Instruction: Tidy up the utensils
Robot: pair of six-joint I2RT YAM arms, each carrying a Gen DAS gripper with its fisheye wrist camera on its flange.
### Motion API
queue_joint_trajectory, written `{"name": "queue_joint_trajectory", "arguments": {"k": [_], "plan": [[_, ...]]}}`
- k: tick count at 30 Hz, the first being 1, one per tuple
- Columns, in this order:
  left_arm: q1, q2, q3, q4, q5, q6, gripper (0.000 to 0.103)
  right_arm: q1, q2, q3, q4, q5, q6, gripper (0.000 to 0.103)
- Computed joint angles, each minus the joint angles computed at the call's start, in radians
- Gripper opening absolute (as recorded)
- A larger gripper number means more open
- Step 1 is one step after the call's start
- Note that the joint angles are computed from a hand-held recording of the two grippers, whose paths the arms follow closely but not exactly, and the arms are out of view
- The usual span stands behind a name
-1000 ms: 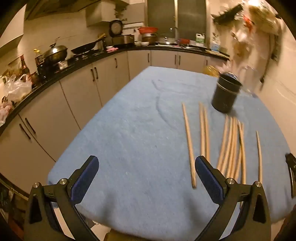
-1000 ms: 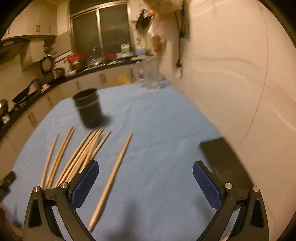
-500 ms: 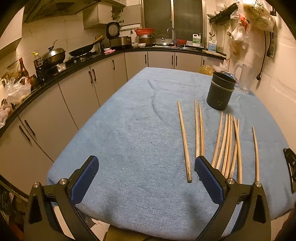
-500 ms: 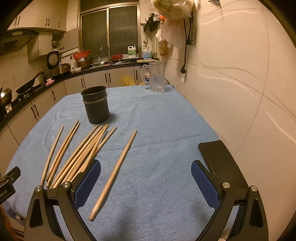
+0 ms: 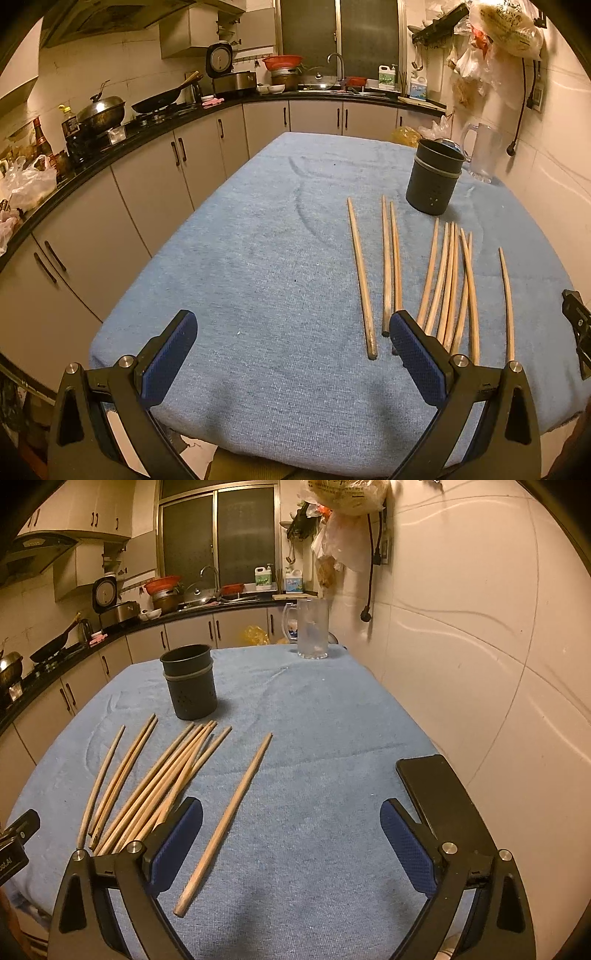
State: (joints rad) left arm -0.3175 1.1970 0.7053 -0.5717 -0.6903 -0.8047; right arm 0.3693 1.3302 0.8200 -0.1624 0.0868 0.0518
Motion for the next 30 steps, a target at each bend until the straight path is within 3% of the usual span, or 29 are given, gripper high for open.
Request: {"name": "queue_joint_trajectory", "arguments": {"k": [30], "plan": [[0.005, 0.019, -0.009, 0.020, 0.018, 0.006, 0.103, 0.013, 0.024, 0.006, -0.011, 0.011, 0.004, 0.096]]}}
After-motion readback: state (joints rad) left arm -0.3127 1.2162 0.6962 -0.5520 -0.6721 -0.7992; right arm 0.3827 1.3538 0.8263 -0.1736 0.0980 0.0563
